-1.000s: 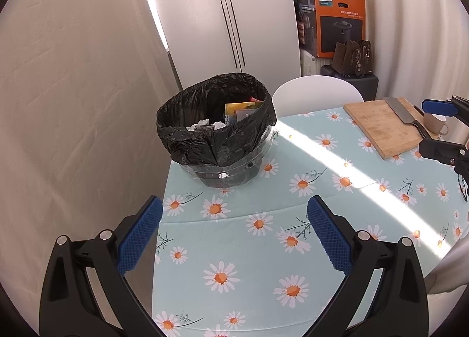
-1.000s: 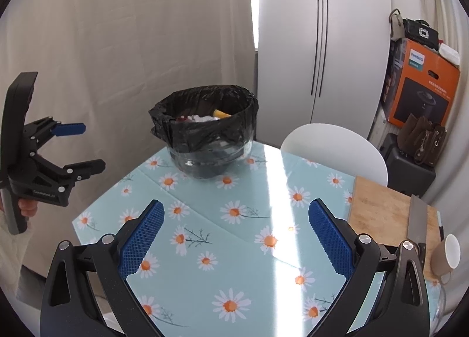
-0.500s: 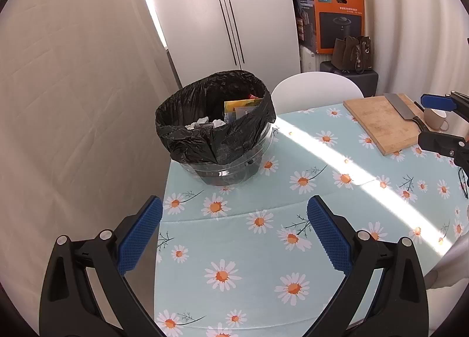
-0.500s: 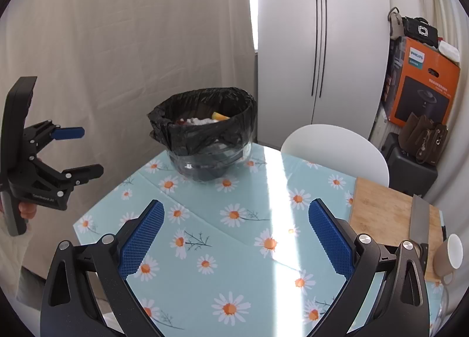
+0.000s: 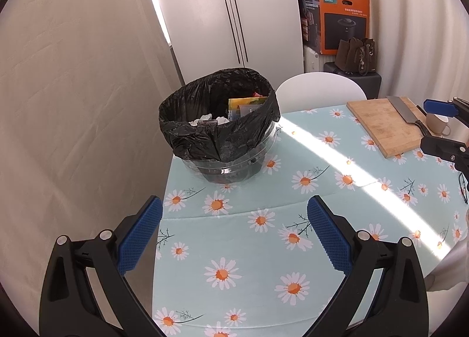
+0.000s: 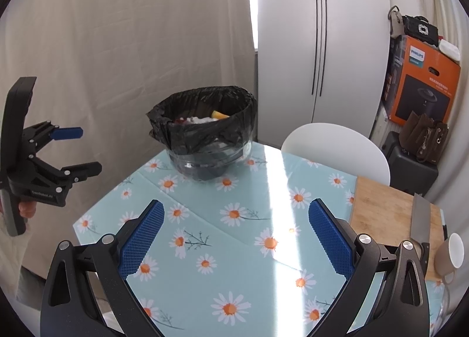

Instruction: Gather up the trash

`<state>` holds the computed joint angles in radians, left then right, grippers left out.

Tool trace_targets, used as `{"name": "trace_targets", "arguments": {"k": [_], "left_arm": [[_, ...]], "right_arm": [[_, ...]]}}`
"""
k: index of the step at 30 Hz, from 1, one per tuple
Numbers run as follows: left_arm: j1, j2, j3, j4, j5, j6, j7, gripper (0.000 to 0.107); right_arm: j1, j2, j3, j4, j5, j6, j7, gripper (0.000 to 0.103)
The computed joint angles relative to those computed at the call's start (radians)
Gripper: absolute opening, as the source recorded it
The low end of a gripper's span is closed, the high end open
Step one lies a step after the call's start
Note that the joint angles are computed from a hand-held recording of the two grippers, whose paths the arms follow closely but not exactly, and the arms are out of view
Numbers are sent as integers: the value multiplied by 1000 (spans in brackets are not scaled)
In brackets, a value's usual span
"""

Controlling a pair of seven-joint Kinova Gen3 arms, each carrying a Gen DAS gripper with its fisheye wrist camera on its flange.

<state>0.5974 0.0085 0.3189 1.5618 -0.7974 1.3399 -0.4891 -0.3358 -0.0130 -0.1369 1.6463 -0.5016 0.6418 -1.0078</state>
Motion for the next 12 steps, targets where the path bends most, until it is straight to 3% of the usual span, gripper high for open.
{"name": "trace_targets", "arguments": {"k": [12], "left_arm": [[-3, -7, -2, 12, -14, -2, 12, 97]], "right_arm": [[-8, 11, -9, 4, 14, -14, 1, 95]]}}
